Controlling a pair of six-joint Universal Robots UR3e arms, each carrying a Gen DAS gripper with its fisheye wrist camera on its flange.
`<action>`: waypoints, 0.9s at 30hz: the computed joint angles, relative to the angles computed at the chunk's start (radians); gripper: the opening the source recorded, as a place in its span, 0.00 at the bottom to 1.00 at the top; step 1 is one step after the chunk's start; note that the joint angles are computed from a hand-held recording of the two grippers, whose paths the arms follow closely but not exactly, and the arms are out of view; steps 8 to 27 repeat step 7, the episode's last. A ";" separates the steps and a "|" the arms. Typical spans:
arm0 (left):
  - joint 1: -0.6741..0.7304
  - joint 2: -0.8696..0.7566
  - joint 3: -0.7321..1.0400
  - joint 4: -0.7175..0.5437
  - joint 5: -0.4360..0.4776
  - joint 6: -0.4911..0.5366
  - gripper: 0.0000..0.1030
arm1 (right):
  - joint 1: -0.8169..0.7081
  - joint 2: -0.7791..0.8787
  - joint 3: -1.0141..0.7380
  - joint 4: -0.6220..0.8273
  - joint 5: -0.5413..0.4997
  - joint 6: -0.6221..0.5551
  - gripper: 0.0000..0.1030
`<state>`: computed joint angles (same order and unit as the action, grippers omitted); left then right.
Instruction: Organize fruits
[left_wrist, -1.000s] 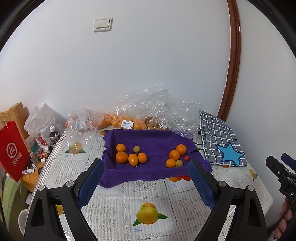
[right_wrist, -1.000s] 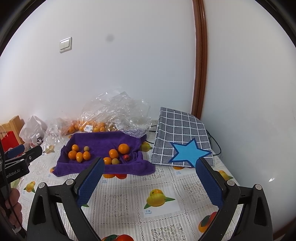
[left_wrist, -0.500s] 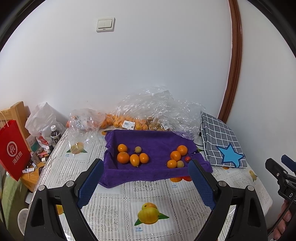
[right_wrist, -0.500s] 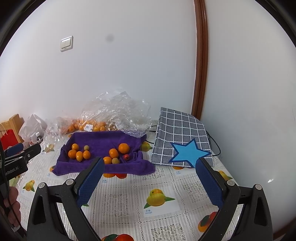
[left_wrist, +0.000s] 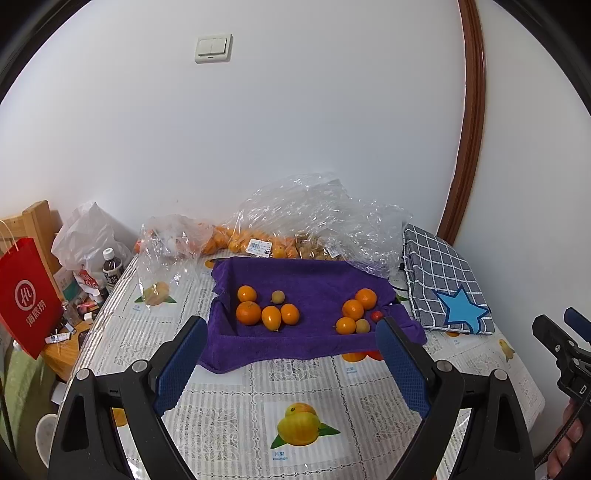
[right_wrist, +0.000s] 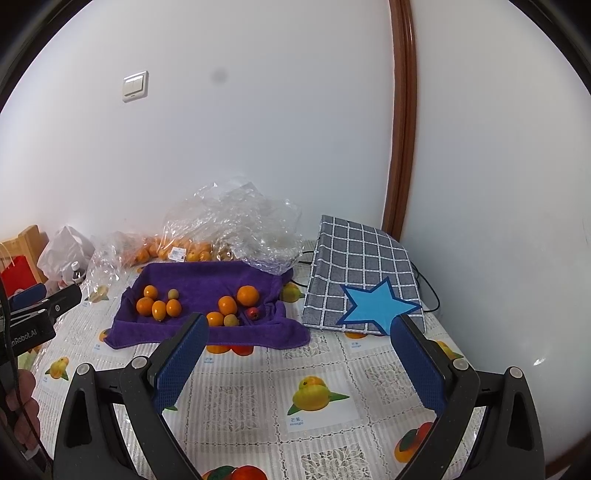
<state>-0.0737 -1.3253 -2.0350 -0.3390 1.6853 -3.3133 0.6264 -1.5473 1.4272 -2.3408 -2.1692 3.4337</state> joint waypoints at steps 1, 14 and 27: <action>-0.001 0.001 -0.001 -0.001 0.002 -0.004 0.90 | 0.000 0.003 -0.003 -0.002 0.000 -0.003 0.95; -0.020 -0.022 -0.018 0.042 0.041 -0.015 0.90 | 0.008 0.015 -0.007 -0.015 -0.007 -0.019 0.95; -0.020 -0.022 -0.018 0.042 0.041 -0.015 0.90 | 0.008 0.015 -0.007 -0.015 -0.007 -0.019 0.95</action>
